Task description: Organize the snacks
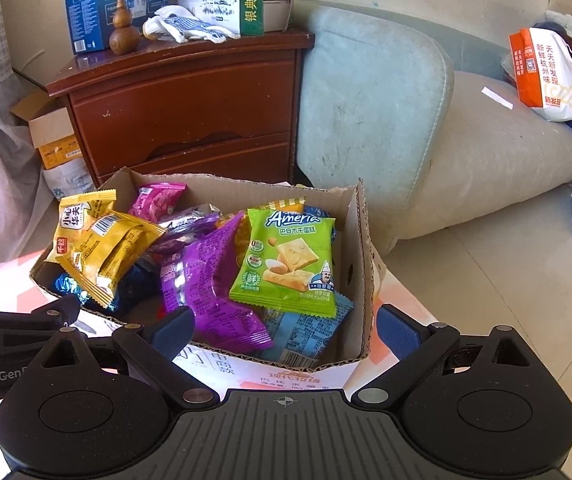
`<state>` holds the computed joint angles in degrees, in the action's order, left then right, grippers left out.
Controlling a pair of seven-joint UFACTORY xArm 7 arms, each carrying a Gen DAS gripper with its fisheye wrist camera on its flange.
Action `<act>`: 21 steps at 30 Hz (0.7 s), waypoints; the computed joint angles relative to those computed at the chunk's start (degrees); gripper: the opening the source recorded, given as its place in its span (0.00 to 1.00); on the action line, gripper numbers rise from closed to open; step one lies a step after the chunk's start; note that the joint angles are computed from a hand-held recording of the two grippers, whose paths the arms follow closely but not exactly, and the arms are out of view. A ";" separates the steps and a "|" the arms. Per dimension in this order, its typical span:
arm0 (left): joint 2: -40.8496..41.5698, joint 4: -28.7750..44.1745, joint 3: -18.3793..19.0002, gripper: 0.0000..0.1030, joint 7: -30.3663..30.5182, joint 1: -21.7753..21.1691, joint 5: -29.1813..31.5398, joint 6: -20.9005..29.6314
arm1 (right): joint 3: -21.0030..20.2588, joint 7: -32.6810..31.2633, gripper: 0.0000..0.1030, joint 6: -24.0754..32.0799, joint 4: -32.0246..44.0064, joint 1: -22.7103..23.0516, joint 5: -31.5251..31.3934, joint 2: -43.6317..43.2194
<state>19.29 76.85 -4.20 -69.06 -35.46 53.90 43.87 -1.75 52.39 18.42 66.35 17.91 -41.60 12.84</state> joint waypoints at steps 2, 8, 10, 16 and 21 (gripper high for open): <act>-1.26 -1.92 -0.22 0.96 -0.26 0.05 -0.20 -0.04 | 0.52 -0.95 0.96 -0.95 -1.24 -0.26 0.86 -0.77; -4.78 -7.16 -1.74 0.96 -1.29 0.65 -0.26 0.99 | 1.62 -0.72 0.96 -1.92 -5.35 0.33 -0.03 -3.58; -5.97 -8.93 -2.41 0.96 -1.87 1.06 -0.57 0.79 | 2.15 -0.35 0.96 -2.55 -7.11 0.27 -0.58 -4.81; -9.74 -14.23 -4.32 0.97 -3.79 2.40 -2.22 0.03 | 3.92 0.41 0.96 -3.96 -10.72 -0.57 -1.29 -7.02; -12.62 -17.89 -5.44 0.97 -4.34 4.06 -2.78 -2.01 | 5.09 -1.94 0.96 -5.67 -13.54 -1.48 2.21 -7.91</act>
